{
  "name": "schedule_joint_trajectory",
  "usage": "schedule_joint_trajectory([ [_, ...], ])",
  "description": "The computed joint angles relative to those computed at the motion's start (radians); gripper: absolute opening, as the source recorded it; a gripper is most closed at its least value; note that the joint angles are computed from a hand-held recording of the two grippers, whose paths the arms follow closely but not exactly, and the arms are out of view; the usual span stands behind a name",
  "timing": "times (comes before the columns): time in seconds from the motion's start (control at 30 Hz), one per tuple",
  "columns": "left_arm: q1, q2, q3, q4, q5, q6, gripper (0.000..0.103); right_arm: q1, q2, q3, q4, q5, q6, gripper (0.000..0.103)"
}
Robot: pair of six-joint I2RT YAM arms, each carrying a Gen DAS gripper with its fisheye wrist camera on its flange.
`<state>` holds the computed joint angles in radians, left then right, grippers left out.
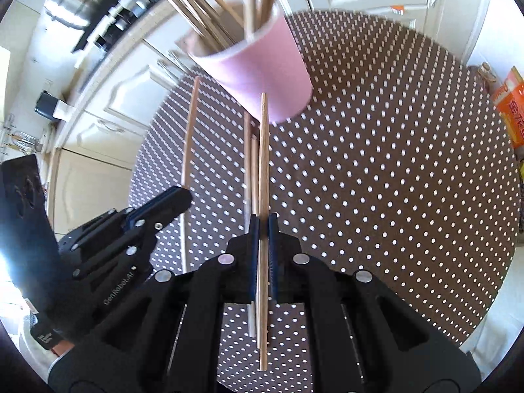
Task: Organize utensils
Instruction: 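Lift both held chopsticks upright over the pink cup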
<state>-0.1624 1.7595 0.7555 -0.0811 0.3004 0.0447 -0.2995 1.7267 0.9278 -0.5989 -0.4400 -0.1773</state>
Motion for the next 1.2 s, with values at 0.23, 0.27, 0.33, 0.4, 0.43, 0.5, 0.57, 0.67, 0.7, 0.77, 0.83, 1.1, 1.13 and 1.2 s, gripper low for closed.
schedule_joint_trajectory([
  [0.23,0.006,-0.14,-0.01,0.013,0.076,-0.024,0.006,-0.132,-0.178,0.032,-0.121,-0.087,-0.118,0.006],
  [0.27,0.005,-0.15,-0.001,0.02,0.084,-0.037,0.006,-0.158,-0.196,0.05,-0.14,-0.104,-0.14,0.006],
  [0.33,0.009,-0.169,0.021,0.027,0.104,-0.066,0.006,-0.208,-0.223,0.083,-0.169,-0.138,-0.188,0.006],
  [0.4,0.007,-0.185,0.045,0.043,0.116,-0.099,0.006,-0.227,-0.279,0.096,-0.204,-0.166,-0.2,0.006],
  [0.43,0.007,-0.183,0.059,0.049,0.118,-0.108,0.006,-0.234,-0.318,0.096,-0.226,-0.18,-0.204,0.006],
  [0.5,0.002,-0.185,0.094,0.067,0.116,-0.136,0.006,-0.251,-0.338,0.127,-0.237,-0.206,-0.218,0.006],
  [0.57,0.001,-0.168,0.136,0.089,0.118,-0.159,0.006,-0.223,-0.375,0.143,-0.24,-0.215,-0.177,0.006],
  [0.67,-0.005,-0.141,0.197,0.119,0.109,-0.193,0.006,-0.184,-0.385,0.165,-0.189,-0.207,-0.122,0.006],
  [0.7,-0.009,-0.123,0.221,0.137,0.102,-0.209,0.006,-0.167,-0.383,0.165,-0.16,-0.203,-0.098,0.006],
  [0.77,-0.01,-0.096,0.255,0.164,0.094,-0.231,0.006,-0.116,-0.377,0.156,-0.071,-0.18,-0.025,0.006],
  [0.83,-0.016,-0.062,0.286,0.212,0.07,-0.266,0.006,-0.053,-0.352,0.158,0.019,-0.132,0.041,0.006],
  [1.1,-0.042,0.089,0.39,0.339,-0.046,-0.351,0.006,0.208,-0.153,0.22,0.34,0.073,0.264,0.006],
  [1.13,-0.044,0.101,0.394,0.351,-0.059,-0.352,0.005,0.221,-0.136,0.232,0.352,0.081,0.274,0.006],
  [1.2,-0.058,0.125,0.402,0.379,-0.114,-0.35,0.006,0.224,-0.11,0.239,0.386,0.077,0.285,0.006],
])
